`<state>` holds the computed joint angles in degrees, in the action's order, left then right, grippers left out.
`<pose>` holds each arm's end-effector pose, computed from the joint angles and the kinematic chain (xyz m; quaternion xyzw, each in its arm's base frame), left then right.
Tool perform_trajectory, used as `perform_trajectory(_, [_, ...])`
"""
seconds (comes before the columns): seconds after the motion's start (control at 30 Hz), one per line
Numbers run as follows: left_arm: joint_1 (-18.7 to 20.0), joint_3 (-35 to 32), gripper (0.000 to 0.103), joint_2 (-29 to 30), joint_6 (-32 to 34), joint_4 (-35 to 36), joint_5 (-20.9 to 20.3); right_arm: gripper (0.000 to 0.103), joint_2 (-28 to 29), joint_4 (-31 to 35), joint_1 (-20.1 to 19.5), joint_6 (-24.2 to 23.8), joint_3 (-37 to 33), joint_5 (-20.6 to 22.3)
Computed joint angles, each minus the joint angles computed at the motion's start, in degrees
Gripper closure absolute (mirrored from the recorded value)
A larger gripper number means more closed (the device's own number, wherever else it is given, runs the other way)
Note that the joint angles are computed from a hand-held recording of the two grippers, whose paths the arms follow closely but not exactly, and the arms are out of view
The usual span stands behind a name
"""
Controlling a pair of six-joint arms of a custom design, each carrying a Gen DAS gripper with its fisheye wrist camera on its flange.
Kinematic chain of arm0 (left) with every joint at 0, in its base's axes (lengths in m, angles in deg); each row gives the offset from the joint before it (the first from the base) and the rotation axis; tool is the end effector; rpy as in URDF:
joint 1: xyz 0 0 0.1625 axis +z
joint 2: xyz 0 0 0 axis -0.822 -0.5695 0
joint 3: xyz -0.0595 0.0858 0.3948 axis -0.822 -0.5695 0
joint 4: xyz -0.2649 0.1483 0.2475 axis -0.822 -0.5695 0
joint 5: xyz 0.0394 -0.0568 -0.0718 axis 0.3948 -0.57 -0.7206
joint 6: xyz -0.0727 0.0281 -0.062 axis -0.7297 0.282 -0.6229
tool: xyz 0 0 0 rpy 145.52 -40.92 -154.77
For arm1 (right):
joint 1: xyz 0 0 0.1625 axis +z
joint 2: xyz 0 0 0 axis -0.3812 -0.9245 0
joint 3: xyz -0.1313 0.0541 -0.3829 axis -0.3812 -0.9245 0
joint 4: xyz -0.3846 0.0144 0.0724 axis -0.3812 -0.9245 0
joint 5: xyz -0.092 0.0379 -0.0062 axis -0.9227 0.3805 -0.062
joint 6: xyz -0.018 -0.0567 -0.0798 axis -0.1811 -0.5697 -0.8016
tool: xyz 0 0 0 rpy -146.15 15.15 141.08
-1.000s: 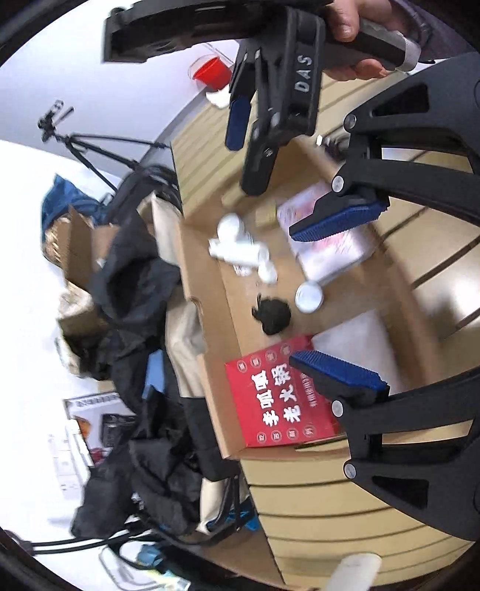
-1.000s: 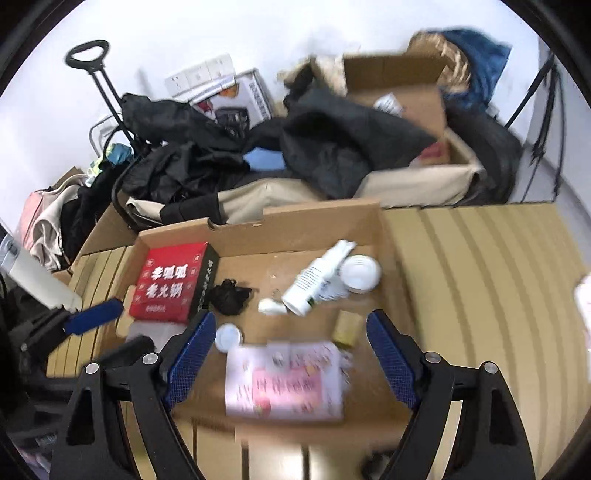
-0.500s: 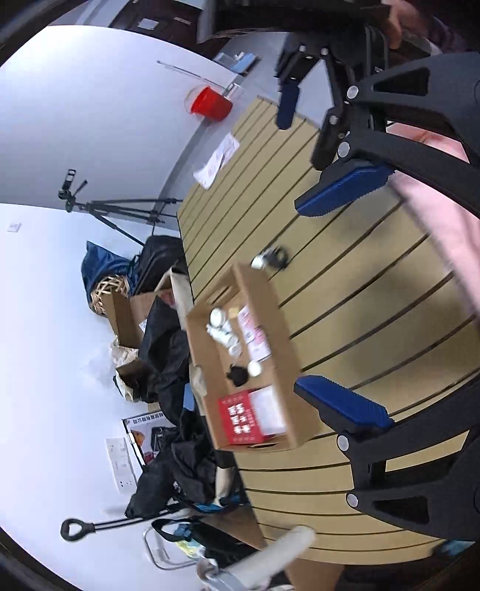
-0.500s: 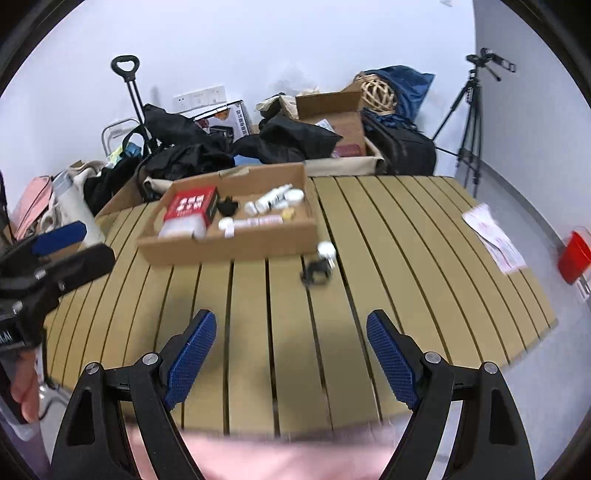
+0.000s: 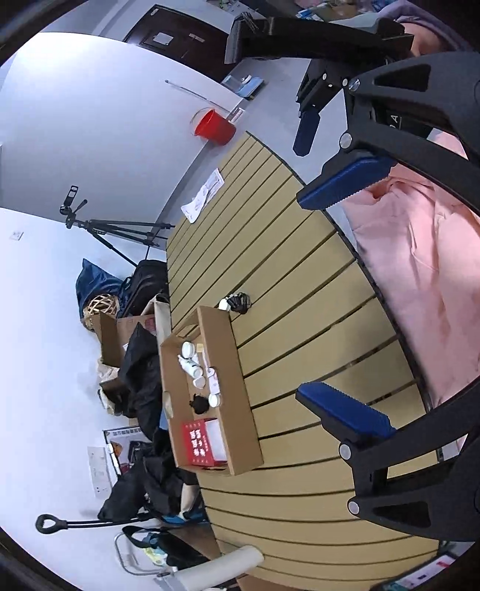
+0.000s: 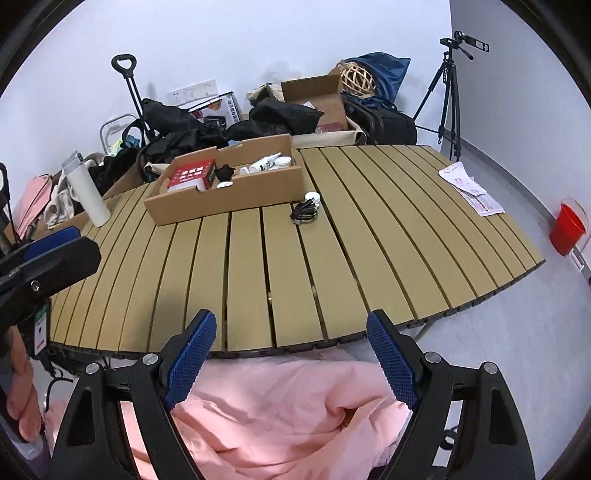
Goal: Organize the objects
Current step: 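Withdraw both tools from the tray, then grasp the black cable with the left tool while the right tool grasps a white cap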
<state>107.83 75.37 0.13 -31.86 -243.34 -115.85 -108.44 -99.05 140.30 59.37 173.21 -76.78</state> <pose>-0.1736 -0.5468 0.3455 0.2161 0.8830 -0.3577 0.2135 0.3709 -0.5530 0.1082 0.2129 -0.8848 0.2956 0.2905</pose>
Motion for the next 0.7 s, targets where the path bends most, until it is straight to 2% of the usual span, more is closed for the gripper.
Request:
perform_trajectory(0.13, [1.5,-1.6,0.01,2.3,0.2,1.1,-1.2,0.016,0.2,-0.3,-0.8,0.2,-0.2,0.1])
perform_trajectory(0.23, [3.2,-5.3,0.01,5.8,1.1,2.2,-2.2,0.016,0.8,0.8,-2.2,0.3,-1.8,0.8])
perform_trajectory(0.33, [5.2,-10.8,0.01,10.8,3.5,2.9,-3.8,0.016,1.2,3.7,-4.9,1.5,-4.6,5.0])
perform_trajectory(0.4, [6.8,-15.5,0.01,14.5,5.2,4.4,-5.4,0.017,2.0,4.9,-6.3,1.6,-7.0,6.5])
perform_trajectory(0.57, [10.4,-31.4,0.013,26.8,9.0,10.8,-3.6,0.018,6.1,7.4,-9.2,-0.3,-16.6,8.3])
perform_trajectory(0.6, [10.9,-33.9,0.017,28.7,9.4,11.7,-3.6,0.019,7.2,8.4,-9.7,-0.6,-19.0,8.9])
perform_trajectory(0.7, [12.9,-43.2,0.019,35.3,10.1,15.1,-6.1,0.021,10.8,11.3,-10.9,-2.1,-26.3,9.7])
